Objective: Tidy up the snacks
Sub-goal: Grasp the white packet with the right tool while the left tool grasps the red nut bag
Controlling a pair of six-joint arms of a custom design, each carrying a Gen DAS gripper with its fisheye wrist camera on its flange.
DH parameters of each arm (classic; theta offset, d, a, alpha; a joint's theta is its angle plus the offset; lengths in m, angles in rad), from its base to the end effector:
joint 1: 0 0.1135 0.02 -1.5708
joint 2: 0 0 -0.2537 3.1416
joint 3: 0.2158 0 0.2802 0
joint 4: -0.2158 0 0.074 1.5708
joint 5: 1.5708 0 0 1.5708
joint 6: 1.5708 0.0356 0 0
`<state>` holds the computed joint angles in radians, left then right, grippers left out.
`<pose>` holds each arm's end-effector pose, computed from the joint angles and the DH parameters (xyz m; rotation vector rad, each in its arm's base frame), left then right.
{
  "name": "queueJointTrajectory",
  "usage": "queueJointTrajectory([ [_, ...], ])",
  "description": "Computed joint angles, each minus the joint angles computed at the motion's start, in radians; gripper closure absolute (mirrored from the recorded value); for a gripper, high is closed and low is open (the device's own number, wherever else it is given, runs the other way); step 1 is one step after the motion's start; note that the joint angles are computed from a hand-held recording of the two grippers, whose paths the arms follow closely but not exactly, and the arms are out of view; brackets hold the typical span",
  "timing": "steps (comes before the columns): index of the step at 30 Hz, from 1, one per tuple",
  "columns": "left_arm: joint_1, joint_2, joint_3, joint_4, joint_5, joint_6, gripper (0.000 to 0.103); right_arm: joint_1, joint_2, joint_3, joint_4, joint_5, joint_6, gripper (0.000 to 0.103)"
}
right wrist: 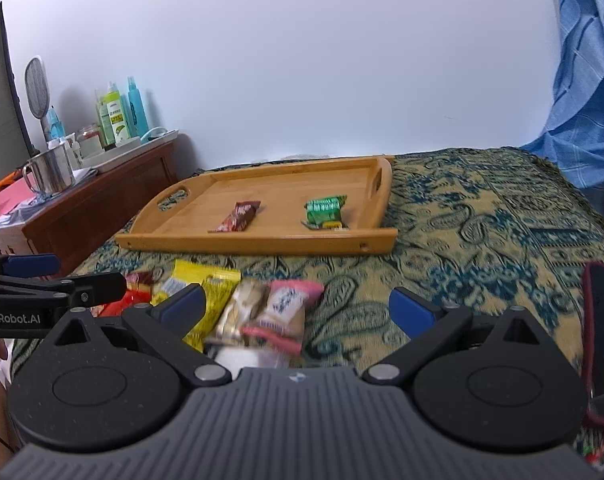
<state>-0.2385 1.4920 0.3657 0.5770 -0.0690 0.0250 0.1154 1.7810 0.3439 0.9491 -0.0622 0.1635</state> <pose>0.2584 -0.0603 0.0879 0.2377 2.1057 -0.0538 0.2636 0.0328 0.0470 0.0111 2.0661 0.2363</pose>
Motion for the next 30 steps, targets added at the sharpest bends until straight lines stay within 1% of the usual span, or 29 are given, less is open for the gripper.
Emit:
queueJointTrajectory([
  [5, 0.015, 0.020, -0.048, 0.081, 0.002, 0.032, 0.002, 0.055, 0.027, -0.057, 0.081, 0.084, 0.011, 0.000],
  [8, 0.029, 0.041, -0.055, 0.100, 0.011, 0.034, 0.002, 0.076, 0.043, -0.070, 0.100, 0.095, 0.025, 0.002],
  [15, 0.058, 0.094, -0.048, 0.123, 0.026, 0.029, 0.002, 0.123, 0.078, -0.079, 0.118, 0.134, 0.034, 0.013],
  [17, 0.064, 0.109, -0.045, 0.128, 0.030, 0.031, 0.005, 0.136, 0.083, -0.076, 0.113, 0.147, 0.026, 0.016],
  [19, 0.069, 0.114, -0.039, 0.115, 0.035, 0.036, 0.016, 0.145, 0.085, -0.070, 0.100, 0.154, 0.016, 0.019],
  [20, 0.069, 0.117, -0.037, 0.110, 0.033, 0.037, 0.019, 0.150, 0.086, -0.067, 0.094, 0.156, 0.012, 0.019],
  [22, 0.069, 0.127, -0.031, 0.106, 0.027, 0.035, 0.029, 0.159, 0.088, -0.062, 0.087, 0.155, 0.007, 0.020],
  [24, 0.071, 0.137, -0.028, 0.109, 0.027, 0.033, 0.034, 0.164, 0.094, -0.056, 0.084, 0.144, 0.005, 0.021],
  [26, 0.072, 0.149, -0.022, 0.112, 0.028, 0.030, 0.036, 0.167, 0.101, -0.047, 0.076, 0.138, 0.004, 0.024],
  [28, 0.073, 0.167, -0.012, 0.113, 0.024, 0.024, 0.038, 0.175, 0.112, -0.035, 0.069, 0.140, 0.014, 0.031],
  [30, 0.075, 0.182, -0.003, 0.114, 0.025, 0.016, 0.038, 0.182, 0.124, -0.025, 0.070, 0.147, 0.030, 0.034],
])
